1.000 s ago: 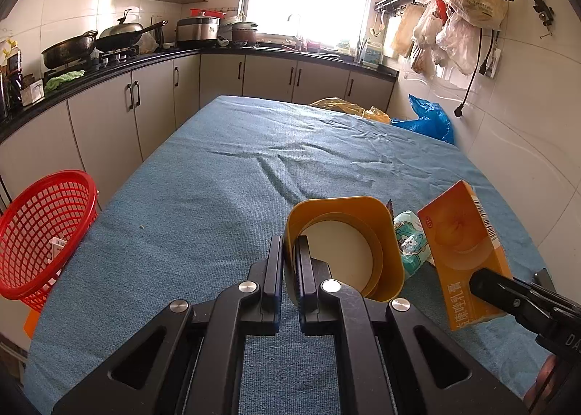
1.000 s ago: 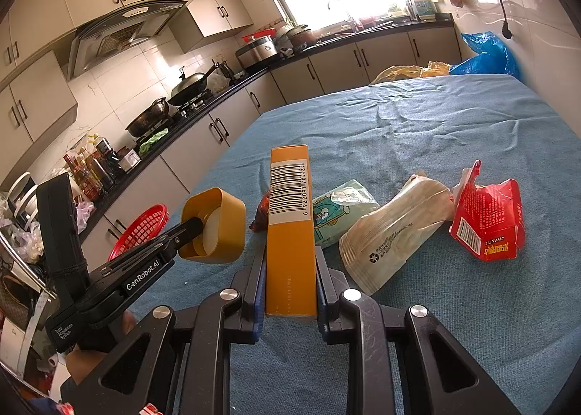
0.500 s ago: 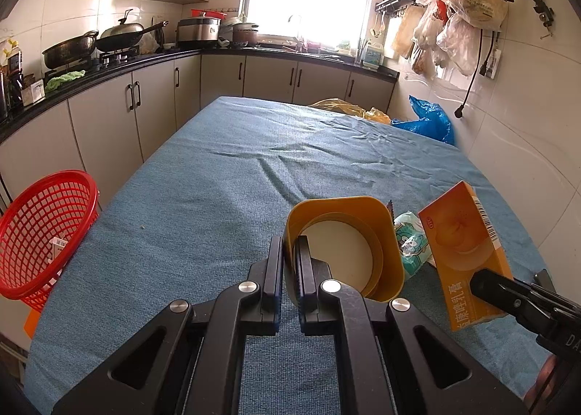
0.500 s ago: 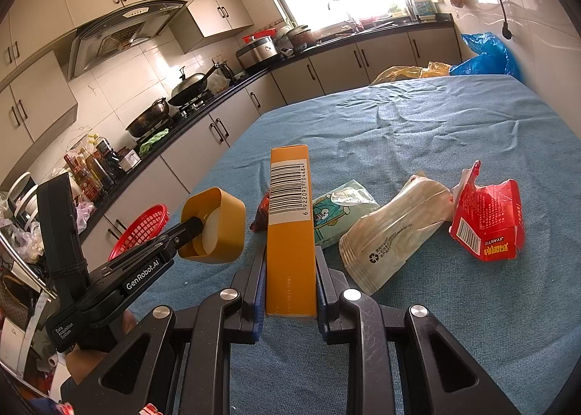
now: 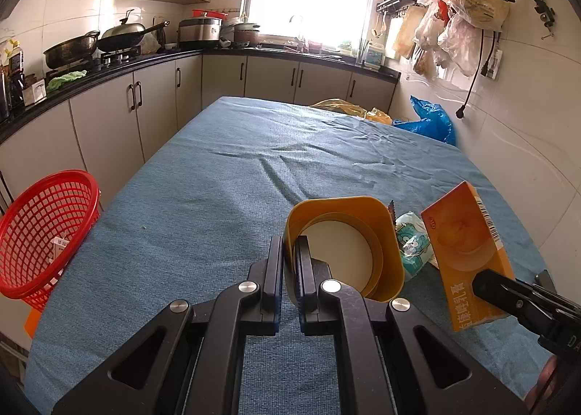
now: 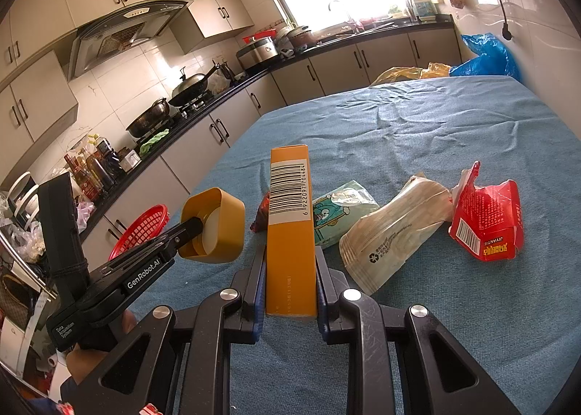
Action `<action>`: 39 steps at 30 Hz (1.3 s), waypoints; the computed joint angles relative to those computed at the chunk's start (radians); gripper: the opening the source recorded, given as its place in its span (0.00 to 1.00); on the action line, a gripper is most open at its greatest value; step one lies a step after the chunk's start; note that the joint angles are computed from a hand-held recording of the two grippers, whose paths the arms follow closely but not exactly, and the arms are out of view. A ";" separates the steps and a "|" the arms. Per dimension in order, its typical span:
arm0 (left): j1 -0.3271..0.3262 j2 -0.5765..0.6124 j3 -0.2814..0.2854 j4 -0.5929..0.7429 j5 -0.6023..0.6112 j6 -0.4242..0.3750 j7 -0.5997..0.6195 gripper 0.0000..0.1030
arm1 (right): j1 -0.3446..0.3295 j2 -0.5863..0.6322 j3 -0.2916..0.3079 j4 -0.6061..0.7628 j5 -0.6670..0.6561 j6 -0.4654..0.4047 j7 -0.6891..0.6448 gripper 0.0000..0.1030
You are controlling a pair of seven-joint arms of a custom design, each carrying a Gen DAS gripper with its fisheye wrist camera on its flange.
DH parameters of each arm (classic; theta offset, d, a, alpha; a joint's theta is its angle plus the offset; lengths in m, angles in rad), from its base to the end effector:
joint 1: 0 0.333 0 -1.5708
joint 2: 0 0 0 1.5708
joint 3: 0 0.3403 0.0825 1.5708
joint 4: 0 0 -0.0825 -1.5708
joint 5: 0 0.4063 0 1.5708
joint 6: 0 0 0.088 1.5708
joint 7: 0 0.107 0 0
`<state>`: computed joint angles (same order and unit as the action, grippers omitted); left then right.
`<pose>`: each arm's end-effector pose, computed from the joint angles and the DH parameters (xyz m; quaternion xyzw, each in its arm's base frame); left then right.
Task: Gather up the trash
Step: 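Lift and hold the yellow bowl and the orange box above the table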
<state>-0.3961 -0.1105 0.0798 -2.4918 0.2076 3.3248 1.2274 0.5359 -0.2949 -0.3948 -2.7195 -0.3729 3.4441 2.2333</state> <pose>0.4885 -0.1821 0.4496 -0.5670 0.6880 -0.3950 0.2219 0.4326 0.0992 0.4388 -0.5720 0.6652 -0.1648 0.4507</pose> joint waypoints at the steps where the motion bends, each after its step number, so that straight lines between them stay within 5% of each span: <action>1: 0.008 -0.002 -0.010 -0.001 -0.003 0.000 0.001 0.06 | 0.001 0.000 -0.001 0.000 -0.001 0.000 0.001 0.23; 10: 0.042 0.001 -0.043 0.001 -0.028 -0.012 0.020 0.06 | -0.049 -0.009 0.058 -0.006 0.044 -0.010 -0.017 0.23; 12: 0.022 -0.002 -0.020 -0.002 -0.031 -0.014 0.024 0.06 | -0.031 -0.016 0.038 -0.005 0.046 -0.022 -0.018 0.23; 16: 0.070 -0.030 -0.082 -0.021 -0.066 -0.025 0.057 0.06 | -0.022 -0.040 0.043 -0.015 0.084 -0.041 -0.042 0.23; 19: 0.044 -0.067 -0.058 -0.047 -0.089 -0.030 0.084 0.06 | 0.021 -0.058 0.015 -0.019 0.106 -0.045 -0.062 0.23; 28: 0.217 -0.139 -0.228 -0.094 -0.157 -0.021 0.119 0.06 | -0.028 -0.091 0.128 -0.021 0.205 -0.061 -0.151 0.23; 39: 0.183 -0.183 -0.177 -0.131 -0.174 -0.008 0.133 0.06 | -0.072 -0.098 0.245 -0.001 0.311 -0.097 -0.236 0.23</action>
<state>-0.2130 -0.2939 -0.0969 -2.6223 0.0336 3.3169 1.3607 0.4634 -0.3927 -0.1495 -2.7209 -0.0619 3.3473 1.9978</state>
